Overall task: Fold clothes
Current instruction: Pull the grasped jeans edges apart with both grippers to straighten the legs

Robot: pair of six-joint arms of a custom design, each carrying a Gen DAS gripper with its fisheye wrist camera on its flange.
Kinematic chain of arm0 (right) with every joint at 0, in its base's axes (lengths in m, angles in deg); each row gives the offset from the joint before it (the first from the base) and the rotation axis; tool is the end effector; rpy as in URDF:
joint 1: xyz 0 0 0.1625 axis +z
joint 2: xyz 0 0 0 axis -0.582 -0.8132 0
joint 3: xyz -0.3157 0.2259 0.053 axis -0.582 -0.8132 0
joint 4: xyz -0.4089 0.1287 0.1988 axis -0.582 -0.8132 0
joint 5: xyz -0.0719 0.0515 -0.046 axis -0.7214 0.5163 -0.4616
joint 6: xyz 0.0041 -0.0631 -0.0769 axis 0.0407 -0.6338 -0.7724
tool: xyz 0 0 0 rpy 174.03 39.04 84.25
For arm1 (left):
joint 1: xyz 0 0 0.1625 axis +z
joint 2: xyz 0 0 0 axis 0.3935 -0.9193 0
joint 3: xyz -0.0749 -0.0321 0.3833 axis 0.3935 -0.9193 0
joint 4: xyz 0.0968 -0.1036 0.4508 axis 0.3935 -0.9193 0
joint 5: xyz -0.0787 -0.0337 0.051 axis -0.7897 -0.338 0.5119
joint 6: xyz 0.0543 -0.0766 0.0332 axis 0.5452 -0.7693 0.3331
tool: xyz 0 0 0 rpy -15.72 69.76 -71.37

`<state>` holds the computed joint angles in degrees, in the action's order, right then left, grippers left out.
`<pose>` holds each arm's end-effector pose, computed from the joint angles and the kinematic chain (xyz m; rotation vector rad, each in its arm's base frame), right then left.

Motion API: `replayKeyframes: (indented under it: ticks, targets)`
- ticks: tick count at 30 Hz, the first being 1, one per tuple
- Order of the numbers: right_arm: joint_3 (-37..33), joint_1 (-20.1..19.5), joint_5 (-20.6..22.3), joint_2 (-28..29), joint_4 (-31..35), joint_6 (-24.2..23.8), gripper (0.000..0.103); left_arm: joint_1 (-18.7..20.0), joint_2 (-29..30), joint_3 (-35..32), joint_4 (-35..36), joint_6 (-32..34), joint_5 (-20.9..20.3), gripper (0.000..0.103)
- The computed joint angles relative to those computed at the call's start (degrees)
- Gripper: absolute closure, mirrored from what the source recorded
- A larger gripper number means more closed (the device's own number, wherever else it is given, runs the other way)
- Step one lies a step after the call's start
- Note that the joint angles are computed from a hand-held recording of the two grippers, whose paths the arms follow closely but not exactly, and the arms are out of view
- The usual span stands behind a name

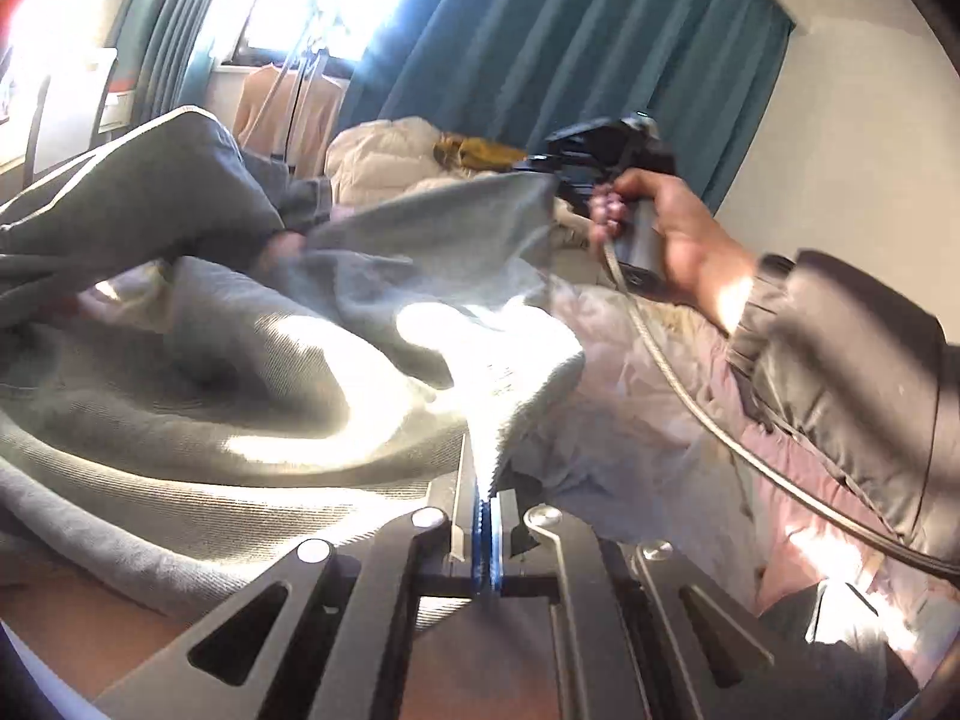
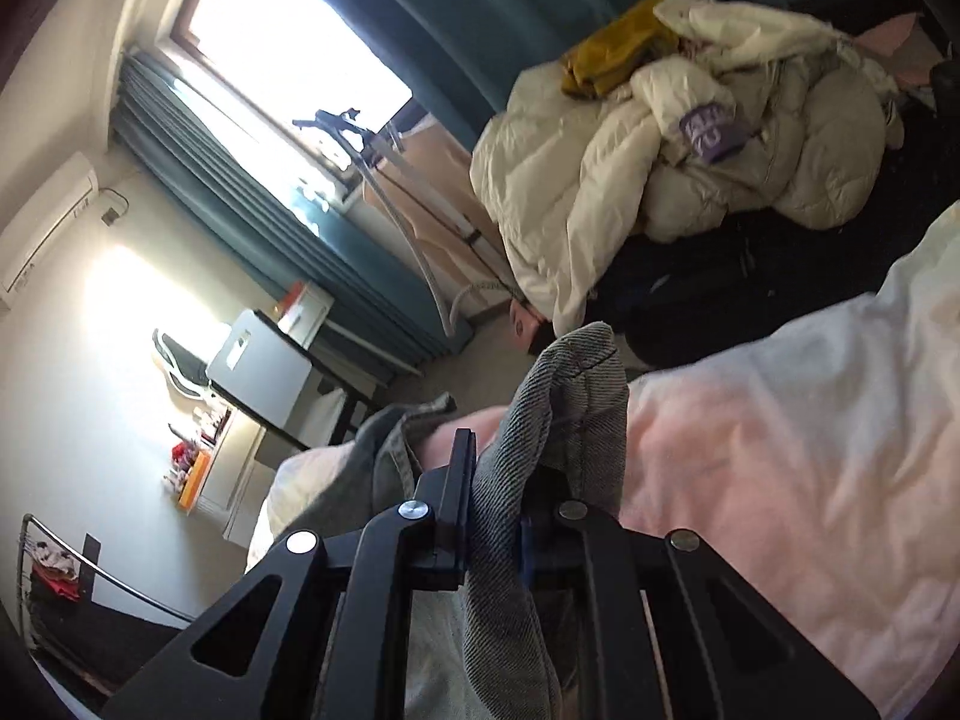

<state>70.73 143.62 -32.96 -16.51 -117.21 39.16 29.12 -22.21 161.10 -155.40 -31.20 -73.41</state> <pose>0.3981 -0.8121 0.0863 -0.4384 2.9234 -0.9487 -0.0814 -0.4268 0.2613 0.3453 2.4784 -1.3268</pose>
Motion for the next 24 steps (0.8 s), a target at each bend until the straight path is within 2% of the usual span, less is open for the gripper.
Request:
replayKeyframes:
  ticks: [4, 9, 11, 14, 16, 18, 23, 24]
  targets:
    - [13.30, 0.53, -1.87, -10.51, -11.34, 0.46, 0.094, -2.11, -3.70, 1.07, 1.37, -1.03, 1.67, 0.102]
    - [26.93, -0.57, -6.79, -21.81, -15.92, 5.36, 0.094, -1.49, -3.22, -0.82, 5.12, -2.63, 2.36, 0.102]
    - [32.79, -1.84, -8.30, -25.79, -17.51, 7.73, 0.094, -2.71, -4.32, -0.23, 8.50, -3.90, 4.80, 0.102]
    - [41.33, -4.88, -9.20, -31.06, -19.76, 12.09, 0.094, -3.25, -6.20, 0.15, 14.77, -7.33, 5.70, 0.102]
    - [46.07, -6.98, -8.79, -33.80, -20.04, 13.62, 0.095, -3.46, -6.39, 0.22, 18.46, -9.24, 6.40, 0.101]
    - [49.53, -8.93, -7.64, -35.54, -20.44, 14.67, 0.095, -3.65, -7.14, 0.49, 22.30, -11.12, 6.65, 0.095]
    - [53.52, -12.18, -0.76, -37.54, -20.75, 17.86, 0.095, -5.08, -9.20, 1.01, 31.51, -18.24, 8.26, 0.087]
    - [53.67, -11.85, -1.54, -37.57, -20.32, 17.34, 0.095, -5.54, -9.97, 1.19, 33.34, -19.74, 8.32, 0.084]
